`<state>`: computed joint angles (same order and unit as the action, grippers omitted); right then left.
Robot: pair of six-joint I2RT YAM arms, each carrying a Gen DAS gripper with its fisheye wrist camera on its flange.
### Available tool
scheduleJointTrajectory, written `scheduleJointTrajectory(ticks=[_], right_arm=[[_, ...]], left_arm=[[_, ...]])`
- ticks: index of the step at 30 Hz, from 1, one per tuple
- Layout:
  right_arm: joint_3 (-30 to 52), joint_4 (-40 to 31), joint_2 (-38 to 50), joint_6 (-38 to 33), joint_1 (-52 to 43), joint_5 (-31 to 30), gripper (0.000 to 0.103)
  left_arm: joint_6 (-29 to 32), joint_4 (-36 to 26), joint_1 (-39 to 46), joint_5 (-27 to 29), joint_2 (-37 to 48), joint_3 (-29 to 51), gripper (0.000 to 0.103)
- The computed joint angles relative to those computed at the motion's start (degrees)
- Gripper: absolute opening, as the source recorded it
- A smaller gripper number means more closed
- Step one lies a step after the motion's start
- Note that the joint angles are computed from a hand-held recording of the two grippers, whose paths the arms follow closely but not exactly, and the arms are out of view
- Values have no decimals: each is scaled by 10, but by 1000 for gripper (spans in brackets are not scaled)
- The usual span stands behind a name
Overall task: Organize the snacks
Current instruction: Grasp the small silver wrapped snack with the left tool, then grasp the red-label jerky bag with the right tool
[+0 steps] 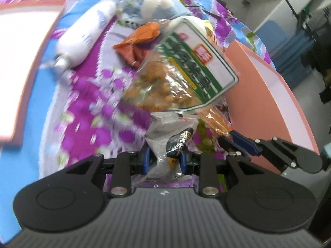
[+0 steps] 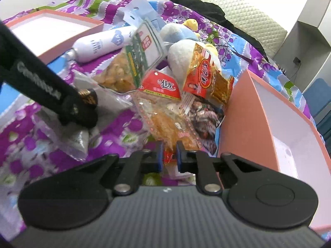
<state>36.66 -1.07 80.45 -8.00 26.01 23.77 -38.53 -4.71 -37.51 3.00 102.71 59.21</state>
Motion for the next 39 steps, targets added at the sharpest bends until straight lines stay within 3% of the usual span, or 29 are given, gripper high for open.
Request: scheduleJointTrajectory(ticks=[9,19,26,30,31,33,34,39], right_arm=[[-59,-118,-136,67,62,46,14],[-82,-276,-271,169,155,90,13],[-111,-269,-297,220,168,68,19],[-114,-257,-305,217,136,9,30],[-117,-254,-314,212,126,-11,35],[-123,-248,-331,210,111,-35,69],[-130,-240,-344,205,99,-48,74],[-147,-197,-347,169,32,-74,75]], left_arm=[[-98,-57,-63,-60,-134,-108,32],[-143,-91,-100,-88,-182,-158,32],[-129,-130,-100,-118,-168,-139,33],[-132,-132,-98,-114,-171,-141,37],[-134,-123,-100,-114,-177,-148,45],[-134,-111,-104,-118,-190,-158,60],[-133,-113,-109,-127,-191,-156,61],[-101,-113,-119,-144,-198,-155,61]])
